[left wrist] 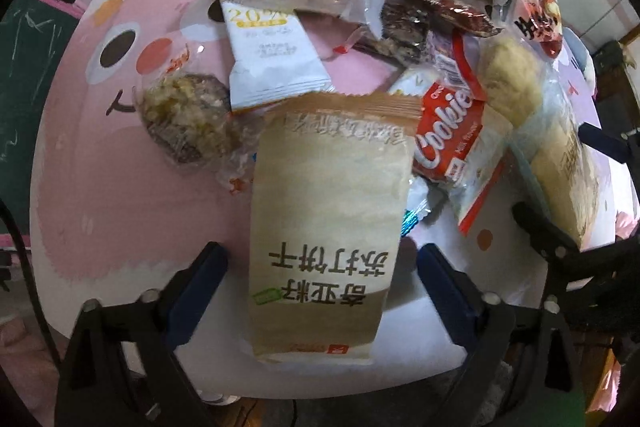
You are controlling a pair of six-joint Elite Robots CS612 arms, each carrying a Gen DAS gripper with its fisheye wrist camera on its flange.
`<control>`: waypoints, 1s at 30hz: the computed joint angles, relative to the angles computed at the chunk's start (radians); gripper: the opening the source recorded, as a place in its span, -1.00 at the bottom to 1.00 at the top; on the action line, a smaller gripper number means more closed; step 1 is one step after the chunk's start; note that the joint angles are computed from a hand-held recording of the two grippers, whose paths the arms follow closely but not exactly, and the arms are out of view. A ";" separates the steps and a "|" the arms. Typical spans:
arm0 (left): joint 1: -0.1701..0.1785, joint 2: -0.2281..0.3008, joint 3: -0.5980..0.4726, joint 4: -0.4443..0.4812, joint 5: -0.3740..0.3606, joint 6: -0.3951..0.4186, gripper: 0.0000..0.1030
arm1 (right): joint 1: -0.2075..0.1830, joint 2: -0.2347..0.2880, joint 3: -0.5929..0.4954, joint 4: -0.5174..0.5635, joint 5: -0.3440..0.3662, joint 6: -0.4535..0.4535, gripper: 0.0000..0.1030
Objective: Organize snacks
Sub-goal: 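Grasp tan biscuit bag with left tool while right tool grasps yellow bread bag, then drop biscuit bag into white basket with left tool while right tool drops bread bag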
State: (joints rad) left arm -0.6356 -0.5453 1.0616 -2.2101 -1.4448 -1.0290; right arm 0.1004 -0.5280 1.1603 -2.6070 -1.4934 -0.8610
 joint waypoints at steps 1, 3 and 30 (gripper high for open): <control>-0.002 0.001 -0.007 0.007 0.007 0.008 0.50 | 0.000 0.001 -0.004 0.009 -0.001 0.004 0.95; -0.007 -0.010 -0.002 0.013 0.017 0.016 0.12 | -0.001 0.000 -0.008 0.010 -0.001 0.014 0.75; -0.042 -0.169 -0.012 -0.029 0.265 0.016 0.01 | -0.087 -0.148 -0.070 0.338 0.498 0.129 -0.78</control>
